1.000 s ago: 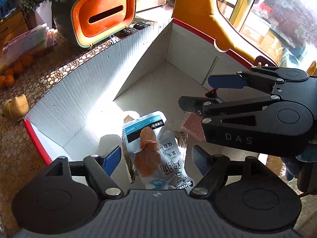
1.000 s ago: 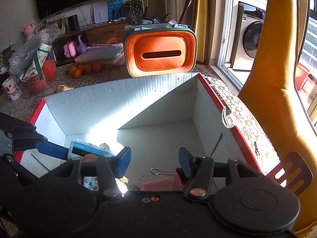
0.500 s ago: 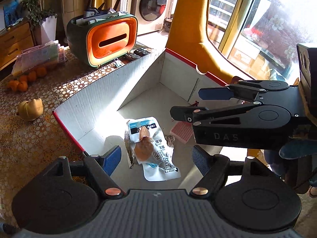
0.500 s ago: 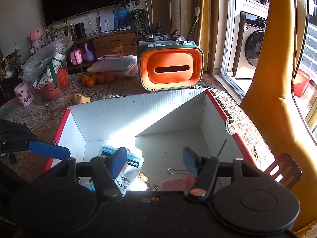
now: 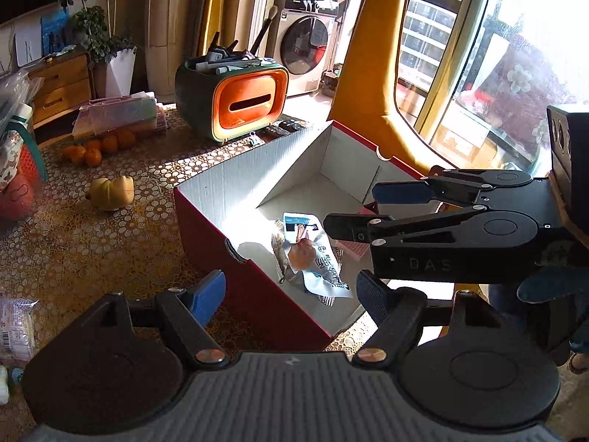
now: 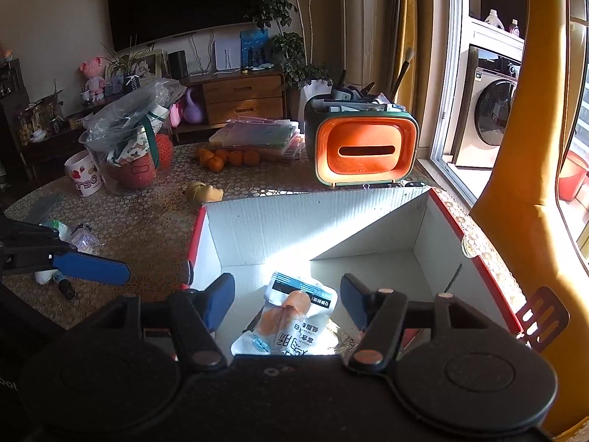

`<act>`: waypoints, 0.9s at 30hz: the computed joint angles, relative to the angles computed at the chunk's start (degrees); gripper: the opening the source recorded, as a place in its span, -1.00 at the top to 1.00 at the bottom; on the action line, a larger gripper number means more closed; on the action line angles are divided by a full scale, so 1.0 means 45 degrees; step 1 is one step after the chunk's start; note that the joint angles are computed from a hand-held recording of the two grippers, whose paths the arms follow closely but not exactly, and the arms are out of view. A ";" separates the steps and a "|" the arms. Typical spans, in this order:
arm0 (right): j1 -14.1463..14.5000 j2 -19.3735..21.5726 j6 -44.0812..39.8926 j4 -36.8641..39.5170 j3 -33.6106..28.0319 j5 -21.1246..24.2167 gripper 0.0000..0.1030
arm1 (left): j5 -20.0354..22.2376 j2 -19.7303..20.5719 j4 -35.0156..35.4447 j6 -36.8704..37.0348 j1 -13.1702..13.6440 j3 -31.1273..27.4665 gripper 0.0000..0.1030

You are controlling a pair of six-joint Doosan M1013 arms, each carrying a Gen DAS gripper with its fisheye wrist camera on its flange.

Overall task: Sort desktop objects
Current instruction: 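Open the right tool to drop the pad while the left tool releases the pouch, then move both tools back toward the remaining items on the table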

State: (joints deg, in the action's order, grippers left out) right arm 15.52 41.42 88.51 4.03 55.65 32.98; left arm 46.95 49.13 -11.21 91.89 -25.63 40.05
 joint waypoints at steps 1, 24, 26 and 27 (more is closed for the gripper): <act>0.0052 -0.0026 -0.0054 0.0064 0.0021 -0.0045 -0.24 | -0.0236 -0.0187 0.0049 -0.0077 0.0031 0.0337 -0.51; 0.1371 0.0171 -0.0718 0.0878 -0.0048 -0.0402 -0.62 | -0.4590 -0.3391 0.2962 -0.3409 0.0990 0.6486 -0.51; 0.1491 0.0238 -0.0728 0.0919 -0.0085 -0.0386 -0.64 | -0.4852 -0.3544 0.3474 -0.3929 0.1079 0.6806 -0.52; 0.1541 0.0268 -0.0771 0.0966 -0.0093 -0.0394 -0.64 | -0.4984 -0.3619 0.3896 -0.4360 0.1110 0.6962 -0.62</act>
